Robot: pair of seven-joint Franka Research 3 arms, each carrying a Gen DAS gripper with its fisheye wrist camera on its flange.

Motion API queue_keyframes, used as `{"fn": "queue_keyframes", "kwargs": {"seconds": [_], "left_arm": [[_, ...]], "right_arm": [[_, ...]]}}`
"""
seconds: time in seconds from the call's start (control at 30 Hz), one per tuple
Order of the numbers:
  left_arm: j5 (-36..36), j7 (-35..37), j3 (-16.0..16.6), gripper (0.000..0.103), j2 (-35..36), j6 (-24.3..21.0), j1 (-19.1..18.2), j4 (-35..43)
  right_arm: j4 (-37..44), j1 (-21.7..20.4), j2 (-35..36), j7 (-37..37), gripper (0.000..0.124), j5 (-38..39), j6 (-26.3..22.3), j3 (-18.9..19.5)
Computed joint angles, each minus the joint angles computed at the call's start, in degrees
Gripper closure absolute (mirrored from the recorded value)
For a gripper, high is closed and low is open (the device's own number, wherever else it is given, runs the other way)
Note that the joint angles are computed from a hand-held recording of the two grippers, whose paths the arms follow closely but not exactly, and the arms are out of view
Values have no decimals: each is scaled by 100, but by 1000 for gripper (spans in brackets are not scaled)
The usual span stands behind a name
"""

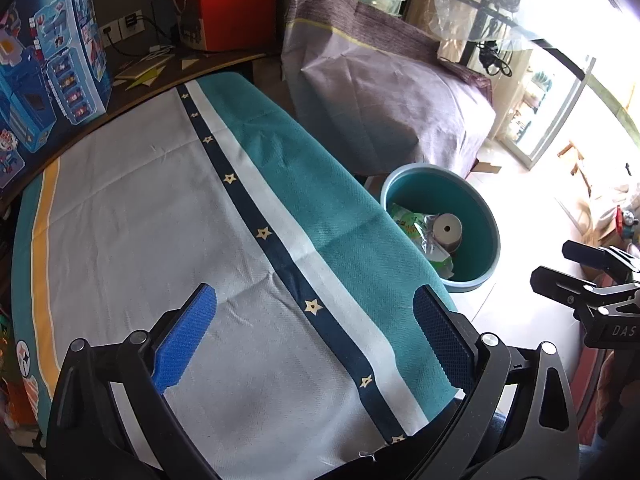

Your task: Collect trash

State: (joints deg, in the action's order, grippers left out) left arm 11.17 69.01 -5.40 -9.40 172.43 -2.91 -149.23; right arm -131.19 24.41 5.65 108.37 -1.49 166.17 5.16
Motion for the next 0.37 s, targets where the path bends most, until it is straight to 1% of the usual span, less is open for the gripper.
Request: {"fn": "queue_keyframes", "kwargs": {"seconds": [0.1, 0.2, 0.3, 0.37], "left_arm": [[22, -17, -15, 4, -3, 11, 21, -4], [116, -85, -53, 4, -5, 19, 64, 0], [398, -379, -173, 4, 1, -29, 223, 29], [166, -174, -27, 4, 19, -52, 51, 35]], "right_arm": [[0, 20, -1, 82, 28, -108, 10, -33], [2, 55, -10, 302, 28, -391, 22, -98], [5, 32, -13, 330, 28, -410, 23, -80], [-3, 44, -20, 409, 28, -506, 31, -93]]}}
